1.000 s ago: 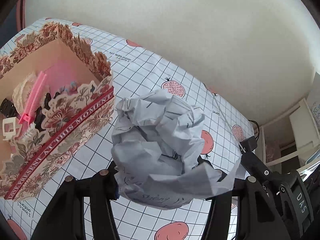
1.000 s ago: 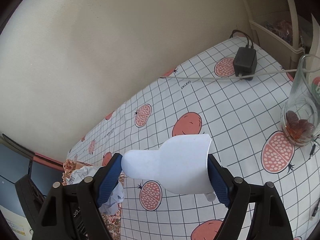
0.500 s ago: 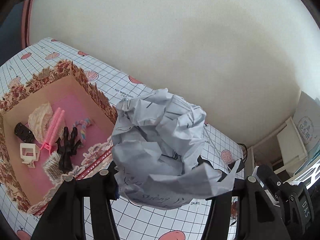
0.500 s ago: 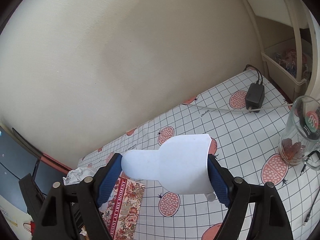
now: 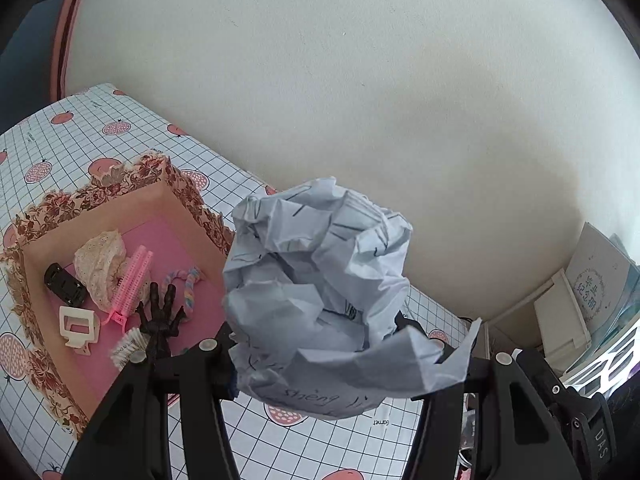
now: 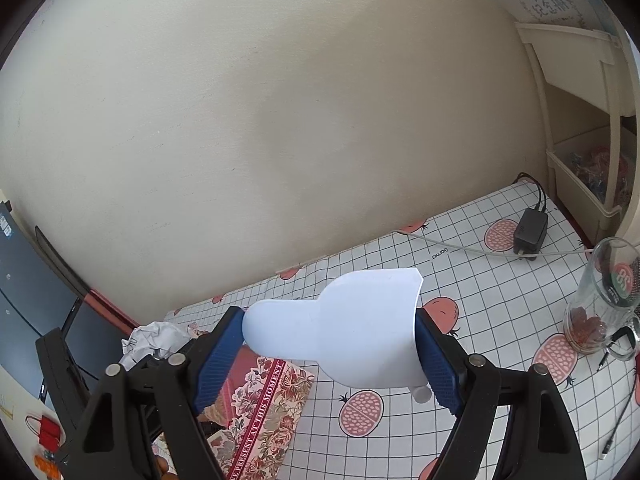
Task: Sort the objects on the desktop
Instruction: 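Lift and carry the paper and white plastic piece over the floral box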
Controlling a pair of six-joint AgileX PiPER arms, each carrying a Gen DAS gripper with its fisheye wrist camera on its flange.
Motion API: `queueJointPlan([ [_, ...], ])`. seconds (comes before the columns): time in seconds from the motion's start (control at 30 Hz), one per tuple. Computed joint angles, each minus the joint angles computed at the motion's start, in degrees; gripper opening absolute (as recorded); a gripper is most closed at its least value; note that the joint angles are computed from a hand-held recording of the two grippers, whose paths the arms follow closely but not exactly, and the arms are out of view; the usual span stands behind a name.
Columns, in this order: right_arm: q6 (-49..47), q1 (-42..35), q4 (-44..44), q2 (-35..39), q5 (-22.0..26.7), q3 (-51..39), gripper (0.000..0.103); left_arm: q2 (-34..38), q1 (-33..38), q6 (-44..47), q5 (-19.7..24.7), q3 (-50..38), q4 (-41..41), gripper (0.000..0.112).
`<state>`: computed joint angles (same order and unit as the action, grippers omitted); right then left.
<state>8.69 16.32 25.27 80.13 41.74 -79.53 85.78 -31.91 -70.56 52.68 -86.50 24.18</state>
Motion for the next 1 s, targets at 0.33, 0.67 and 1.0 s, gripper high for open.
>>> queueJointPlan([
  [0.33,6.99,6.88,-7.35,2.05,-0.31,-4.3,0.085,-5.52,4.67,3.75,-1.6,3.58,-4.38,0.058],
  [0.67,14.09,15.29,-17.07,2.94,-0.22,-6.08,0.085,-9.65,9.95,8.08,-1.66,6.42,-8.44,0.058],
  [1.0,19.63,22.58,-24.06,4.94,-0.47,-8.34,0.085,-11.71,13.35,10.07,-0.06,7.34,-9.63,0.058],
])
